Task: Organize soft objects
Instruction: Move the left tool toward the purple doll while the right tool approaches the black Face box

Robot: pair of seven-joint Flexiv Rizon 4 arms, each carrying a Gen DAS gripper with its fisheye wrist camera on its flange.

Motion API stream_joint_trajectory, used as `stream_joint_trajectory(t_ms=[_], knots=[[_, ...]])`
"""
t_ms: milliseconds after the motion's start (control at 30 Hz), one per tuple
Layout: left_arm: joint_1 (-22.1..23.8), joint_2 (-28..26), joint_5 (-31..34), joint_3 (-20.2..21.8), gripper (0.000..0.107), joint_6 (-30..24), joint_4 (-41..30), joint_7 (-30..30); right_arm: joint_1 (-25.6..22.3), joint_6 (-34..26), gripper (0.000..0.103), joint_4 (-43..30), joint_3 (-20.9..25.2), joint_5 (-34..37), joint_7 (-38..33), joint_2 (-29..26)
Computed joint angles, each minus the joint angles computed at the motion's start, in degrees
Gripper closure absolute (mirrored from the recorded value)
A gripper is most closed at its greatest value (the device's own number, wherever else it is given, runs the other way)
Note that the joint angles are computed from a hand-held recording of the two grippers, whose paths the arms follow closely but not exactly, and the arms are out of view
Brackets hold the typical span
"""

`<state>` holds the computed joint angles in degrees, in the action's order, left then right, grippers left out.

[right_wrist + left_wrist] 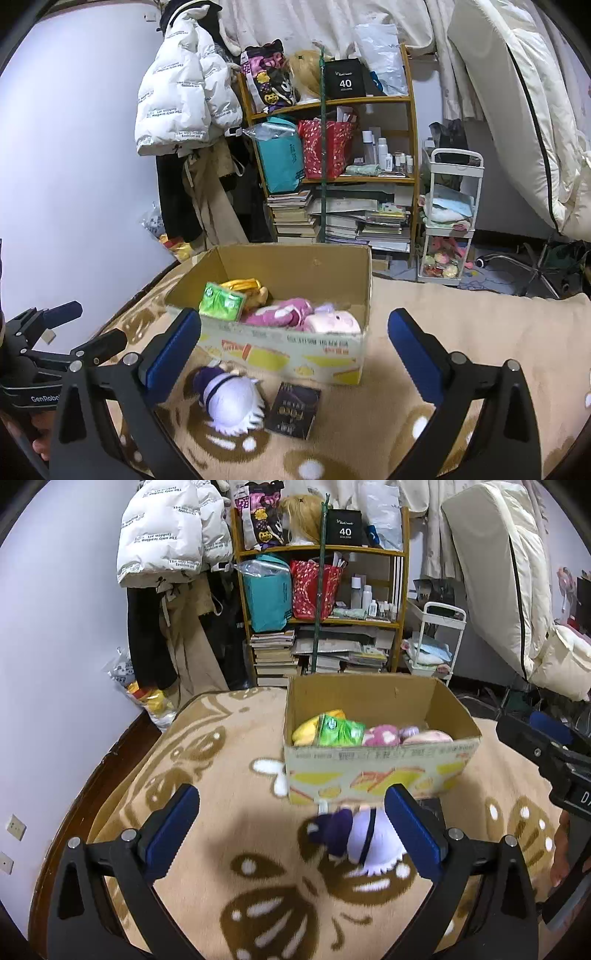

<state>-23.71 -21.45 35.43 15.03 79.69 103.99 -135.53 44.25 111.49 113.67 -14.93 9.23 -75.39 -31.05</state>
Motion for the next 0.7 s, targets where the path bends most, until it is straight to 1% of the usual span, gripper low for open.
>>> stream_joint_trajectory(t_ms=[100, 167, 200, 267, 300, 333, 400, 467, 600, 700], knots=[[0.74, 1.18, -0.88, -1.18, 0.007, -0.20, 1.89, 1.35, 0.97, -0.10, 0.000, 1.65, -0.29, 0.44, -0.43, 1.02], [0.71, 1.86, -0.90, -1.53, 0.007, -0.44, 2.79, 1.75, 0.81, -0.03, 0.000, 2.27, 0.28, 0.68, -0.17, 1.32], [0.01, 2.04, 0.01, -1.05, 0.007, -0.88, 2.73, 1.02, 0.54, 0.04, 0.000, 2.63, 0.85, 0.72, 0.05, 1.42], [-1.73, 2.36, 3.08, 0.34, 0.007, -1.89, 2.35, -1.81, 1.66, -0.10, 0.000, 3.43, 0.33, 1.32, 0.14, 1.49], [-2.17, 2.51, 4.48, 0.54, 0.007, -2.54, 2.09, -2.97, 2.20, -0.30, 0.000, 3.70, -0.08, 1.52, 0.14, 1.49], [-1.61, 2.63, 4.71, -0.23, 0.007, -2.86, 2.13, -2.77, 2.31, -0.45, 0.000, 3.86, -0.15, 1.45, 0.17, 1.48], [0.18, 2.69, 3.53, -2.30, 0.007, -3.06, 2.63, -1.15, 2.46, -0.87, 0.000, 4.36, -0.07, 1.23, 0.39, 1.56], [1.32, 2.48, 2.33, -3.63, 0.007, -3.57, 2.88, 0.20, 1.14, -1.70, 0.000, 4.50, 1.35, 0.28, 1.07, 1.86], [1.83, 1.81, 1.57, -4.29, 0.007, -3.81, 2.62, 0.96, 0.59, -1.84, 0.000, 4.90, 1.81, -0.66, 2.22, 1.85], [2.78, 1.06, -0.67, -5.16, 0.007, -3.51, 2.71, 2.65, 1.28, -2.86, 0.000, 4.70, 0.80, -1.35, 2.71, 1.65]])
